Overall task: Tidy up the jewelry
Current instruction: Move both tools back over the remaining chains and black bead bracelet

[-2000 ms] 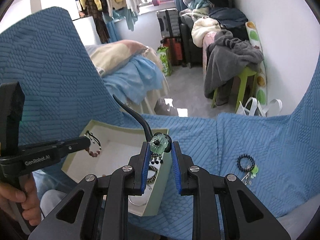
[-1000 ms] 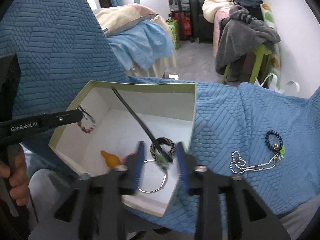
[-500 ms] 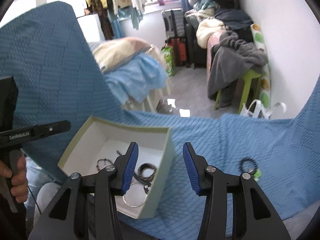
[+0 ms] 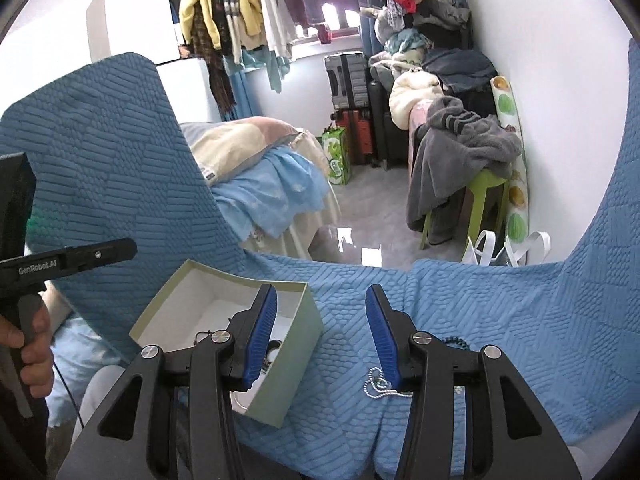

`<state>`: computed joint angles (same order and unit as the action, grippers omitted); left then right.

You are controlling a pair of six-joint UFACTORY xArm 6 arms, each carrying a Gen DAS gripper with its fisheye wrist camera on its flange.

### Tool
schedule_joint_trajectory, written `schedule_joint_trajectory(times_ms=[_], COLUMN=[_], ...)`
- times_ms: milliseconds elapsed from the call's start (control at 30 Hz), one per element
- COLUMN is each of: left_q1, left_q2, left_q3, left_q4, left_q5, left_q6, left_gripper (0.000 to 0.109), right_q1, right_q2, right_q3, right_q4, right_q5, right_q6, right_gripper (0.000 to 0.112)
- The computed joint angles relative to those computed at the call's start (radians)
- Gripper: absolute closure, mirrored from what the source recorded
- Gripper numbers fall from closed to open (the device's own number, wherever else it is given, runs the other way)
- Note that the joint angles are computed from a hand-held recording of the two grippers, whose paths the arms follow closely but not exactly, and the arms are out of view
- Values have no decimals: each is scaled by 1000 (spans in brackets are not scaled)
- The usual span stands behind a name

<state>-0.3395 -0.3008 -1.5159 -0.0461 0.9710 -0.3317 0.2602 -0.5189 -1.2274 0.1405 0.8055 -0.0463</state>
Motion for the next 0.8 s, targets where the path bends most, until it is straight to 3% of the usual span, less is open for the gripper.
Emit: schedule_joint_trajectory(times_ms=[467,800], left_q1=[-149,-226], left_q2=[-1,41], left_q3=[86,121], left_q4=[86,95], left_q5=[-118,-192], left_q6=[-169,-216], left_gripper=[58,58], right_q1=[-142,-257], right_q2=[-114,-133], right_q3=[114,196], right_q4=[116,216], right_q5=[7,-18], right_q6=[-172,-314], right_gripper=[68,69])
